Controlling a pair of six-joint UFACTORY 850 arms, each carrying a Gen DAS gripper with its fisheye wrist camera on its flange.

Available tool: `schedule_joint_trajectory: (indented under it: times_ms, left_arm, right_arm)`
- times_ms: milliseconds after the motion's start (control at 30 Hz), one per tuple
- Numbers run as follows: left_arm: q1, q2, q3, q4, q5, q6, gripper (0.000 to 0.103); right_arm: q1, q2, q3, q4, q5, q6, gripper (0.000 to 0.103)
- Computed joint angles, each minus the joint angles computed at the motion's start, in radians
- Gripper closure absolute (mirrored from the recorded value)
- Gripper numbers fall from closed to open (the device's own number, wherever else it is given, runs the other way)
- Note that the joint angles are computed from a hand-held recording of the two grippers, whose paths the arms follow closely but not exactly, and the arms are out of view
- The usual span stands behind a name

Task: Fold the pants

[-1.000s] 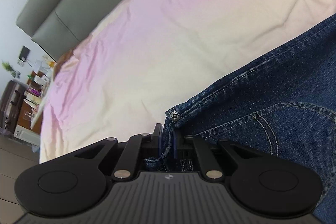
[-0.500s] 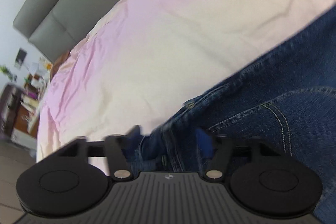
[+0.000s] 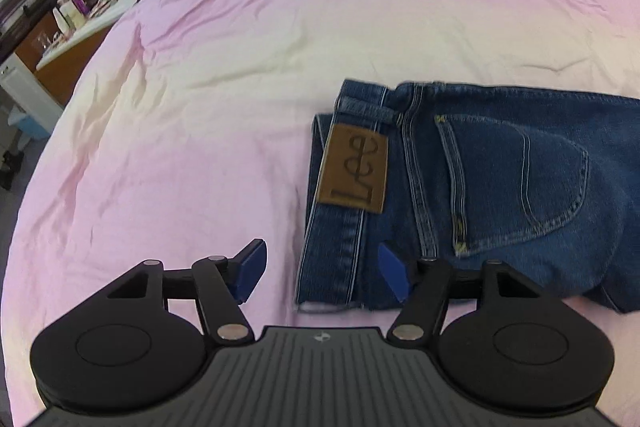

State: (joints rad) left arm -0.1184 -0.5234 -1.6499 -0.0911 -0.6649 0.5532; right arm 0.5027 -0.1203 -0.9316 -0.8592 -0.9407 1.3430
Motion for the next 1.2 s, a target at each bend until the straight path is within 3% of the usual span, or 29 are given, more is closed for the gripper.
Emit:
schedule_joint_trajectory:
  times_ms: [100, 233, 333, 400, 500, 700, 767, 800, 833, 867, 900, 1000, 1033, 1133, 1200]
  left_arm:
    - [0.033, 0.043, 0.036, 0.007, -0.047, 0.077, 0.032]
    - [0.079, 0.085, 0.055, -0.043, -0.068, 0.191, 0.032]
    - [0.107, 0.082, 0.053, -0.124, -0.104, 0.291, 0.032]
    - [0.113, 0.078, 0.07, -0.145, -0.088, 0.287, 0.032]
    - [0.134, 0.041, 0.062, -0.242, -0.116, 0.281, 0.032]
    - [0.149, -0.054, -0.003, -0.412, -0.144, 0.237, 0.032]
    - [0.136, -0.093, -0.034, -0.386, -0.139, 0.178, 0.032]
    - [0.129, -0.11, -0.046, -0.367, -0.135, 0.157, 0.044]
    - [0.123, -0.129, -0.061, -0.357, -0.146, 0.149, 0.073]
    - [0.118, -0.142, -0.072, -0.351, -0.154, 0.138, 0.092]
    - [0.109, -0.145, -0.07, -0.333, -0.137, 0.124, 0.103]
    - [0.072, -0.137, -0.037, -0.211, -0.035, 0.104, 0.103]
    - [0.067, -0.144, -0.04, -0.192, -0.034, 0.094, 0.103]
    - [0.051, -0.152, -0.035, -0.139, -0.003, 0.064, 0.103]
    - [0.033, -0.148, -0.022, -0.074, 0.031, 0.04, 0.103]
  right_arm:
    - [0.095, -0.009, -0.018, 0.037, 0.077, 0.069, 0.041]
    - [0.2, -0.051, -0.067, 0.037, 0.211, 0.219, 0.051]
    - [0.255, -0.101, -0.107, -0.048, 0.334, 0.353, 0.053]
    - [0.286, -0.164, -0.158, -0.113, 0.371, 0.419, 0.054]
    - [0.294, -0.252, -0.238, -0.141, 0.418, 0.464, 0.061]
    - [0.264, -0.371, -0.373, -0.129, 0.44, 0.383, 0.061]
    - [0.253, -0.403, -0.415, -0.098, 0.434, 0.327, 0.071]
    - [0.247, -0.415, -0.435, -0.081, 0.425, 0.294, 0.086]
    - [0.242, -0.422, -0.447, -0.057, 0.424, 0.26, 0.09]
    - [0.237, -0.423, -0.453, -0.017, 0.423, 0.206, 0.093]
    - [0.233, -0.418, -0.454, 0.033, 0.432, 0.131, 0.095]
    - [0.23, -0.386, -0.426, 0.165, 0.452, -0.073, 0.097]
    - [0.228, -0.382, -0.416, 0.211, 0.457, -0.121, 0.098]
    - [0.215, -0.395, -0.39, 0.372, 0.48, -0.225, 0.103]
    - [0.216, -0.387, -0.355, 0.358, 0.512, -0.192, 0.103]
